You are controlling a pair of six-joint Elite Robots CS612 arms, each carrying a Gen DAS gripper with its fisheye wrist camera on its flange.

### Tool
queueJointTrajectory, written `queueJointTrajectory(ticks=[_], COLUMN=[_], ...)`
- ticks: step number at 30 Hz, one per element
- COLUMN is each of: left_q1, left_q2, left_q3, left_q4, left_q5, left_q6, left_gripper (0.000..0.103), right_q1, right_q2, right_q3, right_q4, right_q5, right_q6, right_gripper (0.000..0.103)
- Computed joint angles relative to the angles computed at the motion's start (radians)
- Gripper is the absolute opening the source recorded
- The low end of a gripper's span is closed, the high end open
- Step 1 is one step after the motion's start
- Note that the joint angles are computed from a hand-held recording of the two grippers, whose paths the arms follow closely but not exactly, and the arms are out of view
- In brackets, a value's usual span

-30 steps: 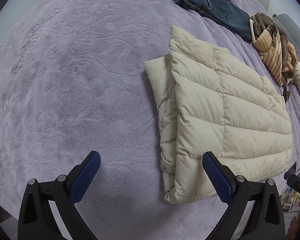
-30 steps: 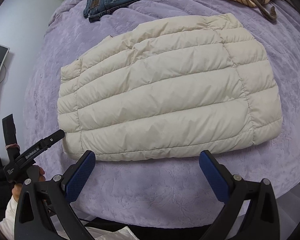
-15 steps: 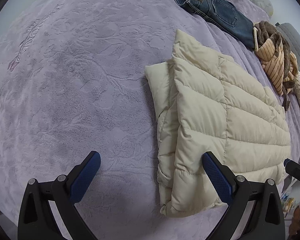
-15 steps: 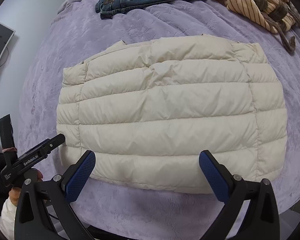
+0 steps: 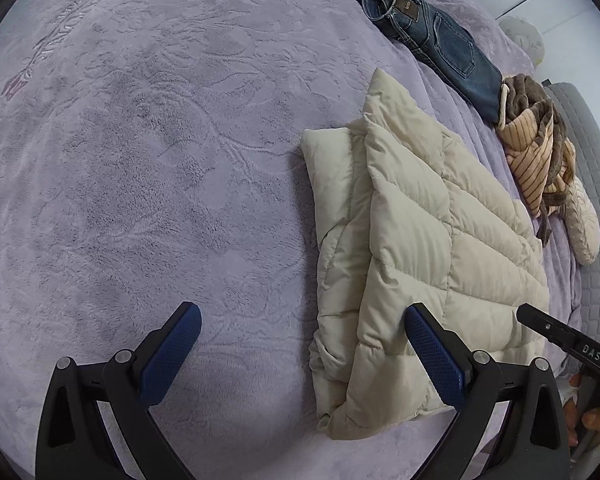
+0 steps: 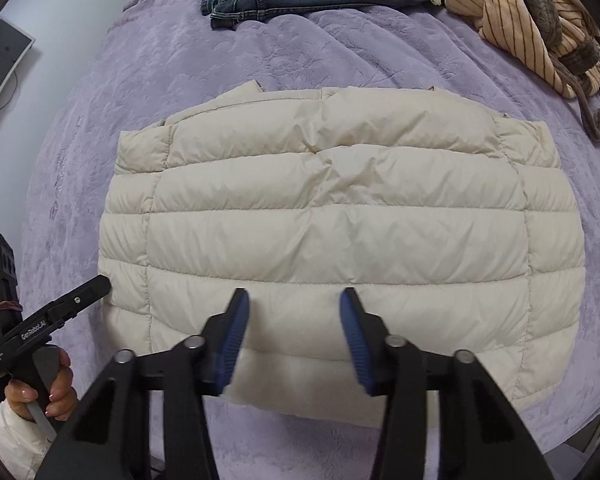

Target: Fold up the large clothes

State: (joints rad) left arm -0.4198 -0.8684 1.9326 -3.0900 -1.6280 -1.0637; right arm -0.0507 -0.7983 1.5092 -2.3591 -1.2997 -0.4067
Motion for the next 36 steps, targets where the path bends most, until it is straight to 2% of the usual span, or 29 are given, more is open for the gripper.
queueJointTrajectory(ticks=[4, 7, 11, 15, 21, 23, 25, 26, 27, 29, 33, 36], left_q1=[0.028, 0.057, 0.088, 0.102, 0.108, 0.103, 0.094, 0.090, 0.085, 0.077, 0.059, 0.047], left_q2=[0.030, 0.077, 0.154, 0.210, 0.250, 0.246, 0.235, 0.228, 0.220, 0.203, 0.162, 0.137], left_q3=[0.010, -0.006, -0.069, -0.146, -0.224, -0.236, -0.240, -0.238, -0.232, -0.220, -0.192, -0.178], left_q4=[-0.121, -0.238, -0.343, -0.337, -0.281, -0.242, -0.198, -0.193, -0.201, -0.215, -0.198, -0.171], left_q5=[-0.090, -0.200, -0.342, -0.433, -0.531, -0.536, -0.527, -0.517, -0.501, -0.479, -0.421, -0.379], left_q6=[-0.017, -0.030, -0.030, 0.042, 0.173, 0.205, 0.225, 0.222, 0.224, 0.232, 0.257, 0.262], left_gripper=[0.102, 0.102, 0.102, 0.102, 0.102, 0.097, 0.053, 0.048, 0.038, 0.033, 0.032, 0.032], right_q1=[-0.001, 0.000, 0.001, 0.000, -0.008, -0.010, -0.011, -0.011, -0.010, -0.010, -0.007, -0.014], right_q2=[0.013, 0.030, 0.057, 0.072, 0.083, 0.085, 0.086, 0.086, 0.087, 0.084, 0.074, 0.053], right_q3=[-0.010, -0.023, -0.038, -0.042, -0.045, -0.044, -0.042, -0.041, -0.041, -0.042, -0.055, -0.039], right_q4=[-0.036, -0.040, -0.028, -0.033, -0.028, -0.030, -0.032, -0.034, -0.033, -0.027, 0.004, -0.049], right_q5=[-0.004, -0.012, -0.021, -0.014, 0.010, 0.015, 0.016, 0.015, 0.012, 0.007, 0.003, 0.025], right_q6=[0.006, 0.001, 0.006, 0.002, 0.003, 0.006, 0.008, 0.009, 0.008, 0.005, -0.039, -0.073], right_gripper=[0.037, 0.037, 0.037, 0.037, 0.037, 0.037, 0.037, 0.037, 0.037, 0.037, 0.037, 0.037])
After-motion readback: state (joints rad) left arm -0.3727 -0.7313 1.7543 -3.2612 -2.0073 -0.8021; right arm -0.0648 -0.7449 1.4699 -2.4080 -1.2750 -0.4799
